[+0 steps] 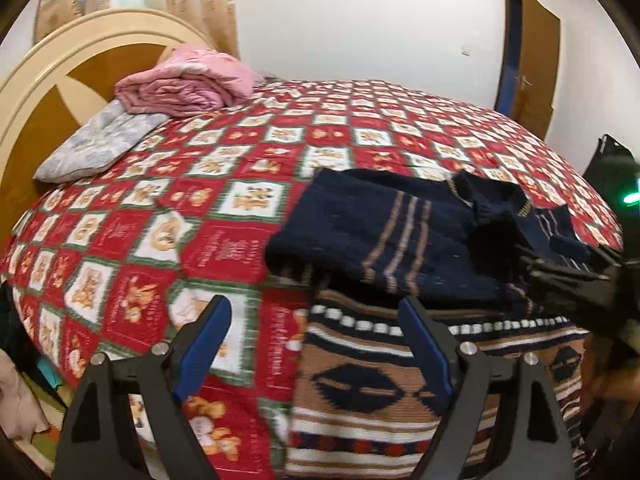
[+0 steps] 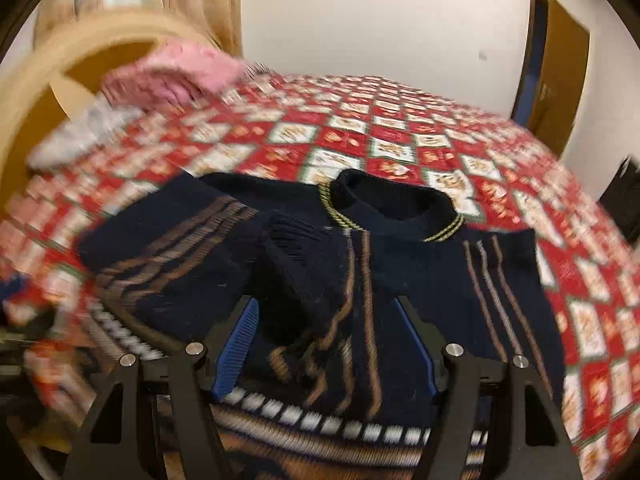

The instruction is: Fold small clothes

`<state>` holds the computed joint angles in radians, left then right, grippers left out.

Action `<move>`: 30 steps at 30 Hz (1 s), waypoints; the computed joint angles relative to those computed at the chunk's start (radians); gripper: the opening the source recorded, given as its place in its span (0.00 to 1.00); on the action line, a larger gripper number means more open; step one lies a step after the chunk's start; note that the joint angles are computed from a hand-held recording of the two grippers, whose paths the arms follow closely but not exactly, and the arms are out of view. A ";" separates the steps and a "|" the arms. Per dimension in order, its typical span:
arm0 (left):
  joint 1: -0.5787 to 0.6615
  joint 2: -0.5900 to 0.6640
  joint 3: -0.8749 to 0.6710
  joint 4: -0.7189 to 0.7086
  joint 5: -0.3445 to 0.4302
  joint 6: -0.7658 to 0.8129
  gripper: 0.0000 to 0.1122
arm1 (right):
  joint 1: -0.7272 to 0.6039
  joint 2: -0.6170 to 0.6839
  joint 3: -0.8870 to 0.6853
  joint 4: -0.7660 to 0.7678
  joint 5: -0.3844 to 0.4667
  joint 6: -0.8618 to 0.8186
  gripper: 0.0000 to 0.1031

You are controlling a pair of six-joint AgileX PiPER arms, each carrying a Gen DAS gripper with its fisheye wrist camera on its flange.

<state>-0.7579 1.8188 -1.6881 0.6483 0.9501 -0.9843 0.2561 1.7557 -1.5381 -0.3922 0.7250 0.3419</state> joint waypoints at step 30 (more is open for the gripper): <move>0.002 0.133 -0.239 -0.043 0.059 0.083 0.78 | -0.794 -0.040 0.189 1.266 0.154 -0.887 0.10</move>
<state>-0.7556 1.9521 -1.9272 0.6056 1.0091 -0.9010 -0.5380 1.7157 -1.3492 0.8743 0.8794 -0.5449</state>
